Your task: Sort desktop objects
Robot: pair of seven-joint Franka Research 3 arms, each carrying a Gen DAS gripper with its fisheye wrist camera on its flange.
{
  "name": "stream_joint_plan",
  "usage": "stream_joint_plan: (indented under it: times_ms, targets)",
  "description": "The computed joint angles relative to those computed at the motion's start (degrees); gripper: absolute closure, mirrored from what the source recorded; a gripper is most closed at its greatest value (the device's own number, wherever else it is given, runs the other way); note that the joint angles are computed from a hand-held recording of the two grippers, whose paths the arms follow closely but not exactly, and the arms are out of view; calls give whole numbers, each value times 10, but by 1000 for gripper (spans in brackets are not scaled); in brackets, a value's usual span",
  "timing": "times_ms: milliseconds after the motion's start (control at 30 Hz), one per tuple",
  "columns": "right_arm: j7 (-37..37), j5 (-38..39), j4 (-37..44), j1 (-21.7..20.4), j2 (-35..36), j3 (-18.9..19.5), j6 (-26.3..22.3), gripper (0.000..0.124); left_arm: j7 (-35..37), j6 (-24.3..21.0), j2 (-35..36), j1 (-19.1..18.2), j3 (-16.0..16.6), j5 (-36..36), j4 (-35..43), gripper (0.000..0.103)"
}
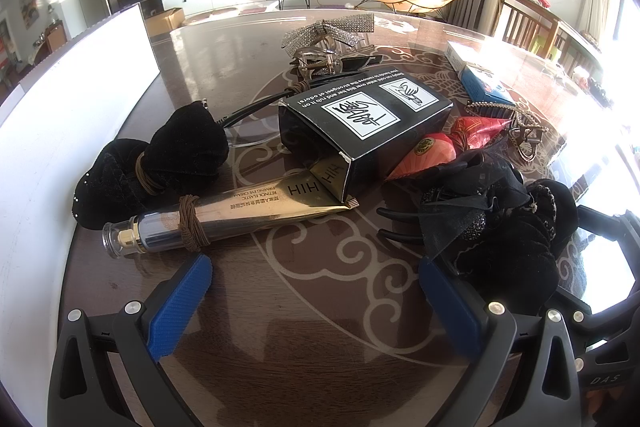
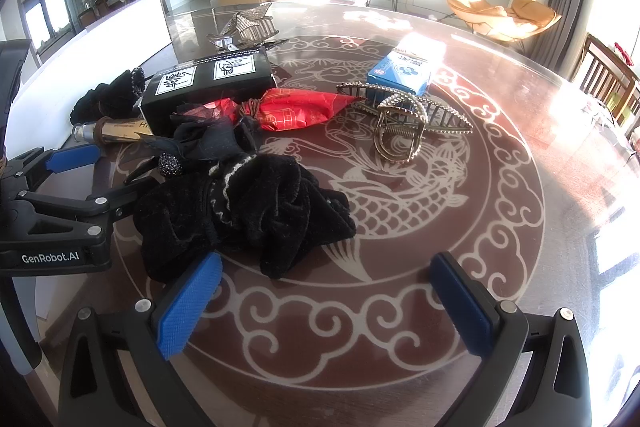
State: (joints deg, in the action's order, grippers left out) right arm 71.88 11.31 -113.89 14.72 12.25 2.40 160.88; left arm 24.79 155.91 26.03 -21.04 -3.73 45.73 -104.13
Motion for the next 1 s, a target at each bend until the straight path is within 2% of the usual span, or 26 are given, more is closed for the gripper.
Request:
stream_joint_plan:
  times_ms: [1000]
  targets:
    - [-3,3,-20,-3,-19,0,2,21,-1,0,0,0,0,0,0,0]
